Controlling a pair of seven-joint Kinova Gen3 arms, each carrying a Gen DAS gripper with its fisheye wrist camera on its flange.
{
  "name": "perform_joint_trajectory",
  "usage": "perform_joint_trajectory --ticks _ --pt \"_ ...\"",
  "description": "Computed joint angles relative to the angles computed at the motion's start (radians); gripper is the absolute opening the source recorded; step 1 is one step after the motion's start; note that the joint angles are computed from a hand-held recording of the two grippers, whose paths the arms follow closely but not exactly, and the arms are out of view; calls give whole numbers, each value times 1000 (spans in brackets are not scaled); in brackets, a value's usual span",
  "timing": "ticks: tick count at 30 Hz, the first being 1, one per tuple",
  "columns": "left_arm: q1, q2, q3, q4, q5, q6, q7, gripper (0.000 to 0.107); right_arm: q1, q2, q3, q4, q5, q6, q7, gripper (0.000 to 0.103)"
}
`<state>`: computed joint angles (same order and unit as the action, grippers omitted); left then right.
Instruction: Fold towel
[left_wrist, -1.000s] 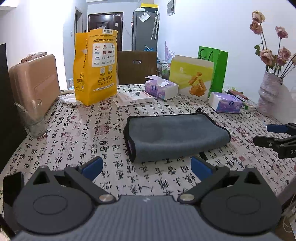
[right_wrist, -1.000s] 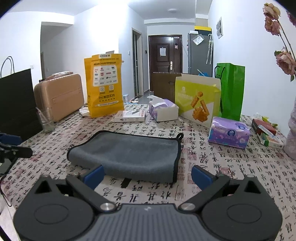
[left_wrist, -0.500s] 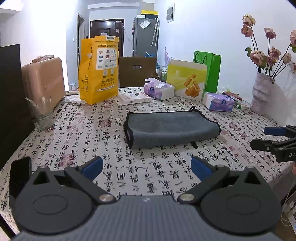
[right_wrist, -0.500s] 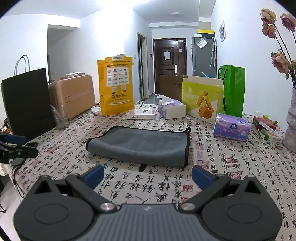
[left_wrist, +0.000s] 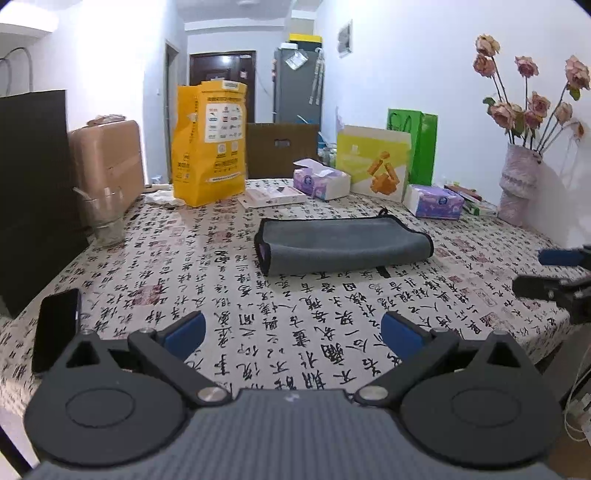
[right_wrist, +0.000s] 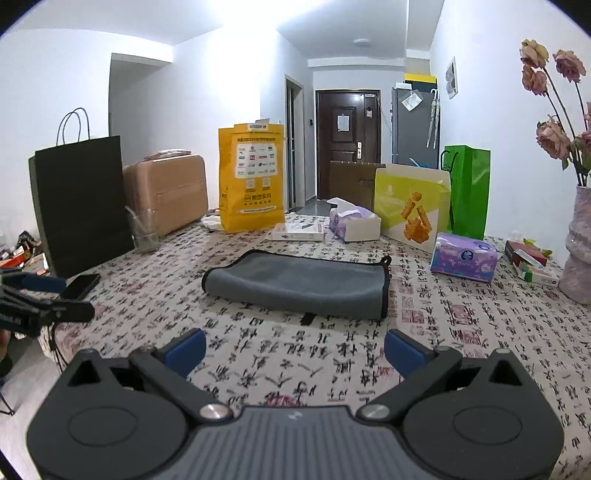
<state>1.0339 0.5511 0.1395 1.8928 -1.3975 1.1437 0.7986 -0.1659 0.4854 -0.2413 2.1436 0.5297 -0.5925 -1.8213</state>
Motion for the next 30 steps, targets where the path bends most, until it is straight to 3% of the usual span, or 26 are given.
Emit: perform_joint_trajectory --ticks 10,16,30 --pt "95 33 10 -2 29 111 141 103 -34 -21 31 151 -84 -158 81 103" --pt "124 54 16 -23 40 156 122 103 -94 -20 52 239 -199 -261 172 103" --pt "236 143 13 -65 64 234 121 103 -153 33 43 392 -291 -449 204 103"
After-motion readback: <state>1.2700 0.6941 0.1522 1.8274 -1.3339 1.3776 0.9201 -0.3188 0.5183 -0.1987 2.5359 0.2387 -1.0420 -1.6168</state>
